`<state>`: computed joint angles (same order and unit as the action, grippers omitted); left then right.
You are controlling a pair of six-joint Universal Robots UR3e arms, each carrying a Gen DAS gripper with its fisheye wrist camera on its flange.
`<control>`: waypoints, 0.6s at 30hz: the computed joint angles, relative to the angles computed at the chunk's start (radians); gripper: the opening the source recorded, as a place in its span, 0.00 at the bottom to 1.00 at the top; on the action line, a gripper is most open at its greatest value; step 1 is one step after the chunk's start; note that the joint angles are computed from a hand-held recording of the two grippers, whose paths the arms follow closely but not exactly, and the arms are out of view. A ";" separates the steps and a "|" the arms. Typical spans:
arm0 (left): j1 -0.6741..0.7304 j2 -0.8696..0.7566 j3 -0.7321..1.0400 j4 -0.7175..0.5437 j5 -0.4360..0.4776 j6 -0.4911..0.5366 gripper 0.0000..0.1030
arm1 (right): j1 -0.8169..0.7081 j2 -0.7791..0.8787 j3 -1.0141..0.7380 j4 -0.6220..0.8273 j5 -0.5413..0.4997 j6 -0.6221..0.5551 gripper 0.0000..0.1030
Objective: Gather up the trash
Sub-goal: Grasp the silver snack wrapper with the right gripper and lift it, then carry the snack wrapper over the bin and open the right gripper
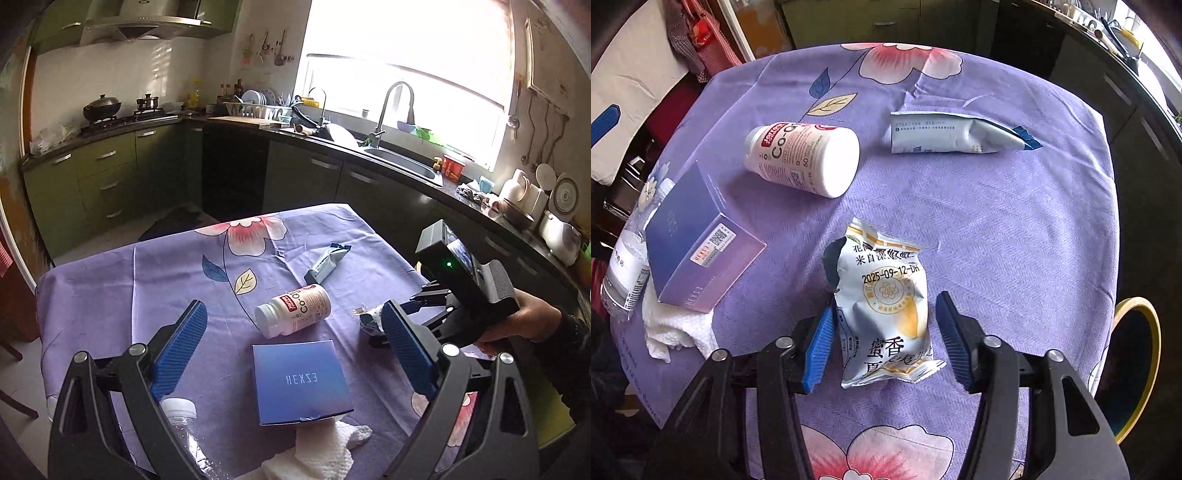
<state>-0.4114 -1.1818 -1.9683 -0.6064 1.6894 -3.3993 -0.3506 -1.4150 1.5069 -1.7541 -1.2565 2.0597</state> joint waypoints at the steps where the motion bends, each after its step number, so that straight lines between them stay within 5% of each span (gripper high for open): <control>1: -0.004 -0.005 0.003 0.000 0.001 0.000 0.88 | -0.008 0.003 -0.006 0.009 0.002 -0.006 0.42; 10: 0.001 -0.009 -0.003 0.006 -0.020 0.002 0.88 | -0.098 -0.082 0.015 0.091 0.082 -0.067 0.41; 18: -0.002 -0.011 -0.008 0.015 -0.032 0.001 0.88 | -0.345 -0.118 -0.099 0.226 0.153 -0.148 0.41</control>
<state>-0.4133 -1.1933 -1.9761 -0.5918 1.6578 -3.3986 -0.6956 -1.5329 1.4077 -1.5280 -1.1032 1.9122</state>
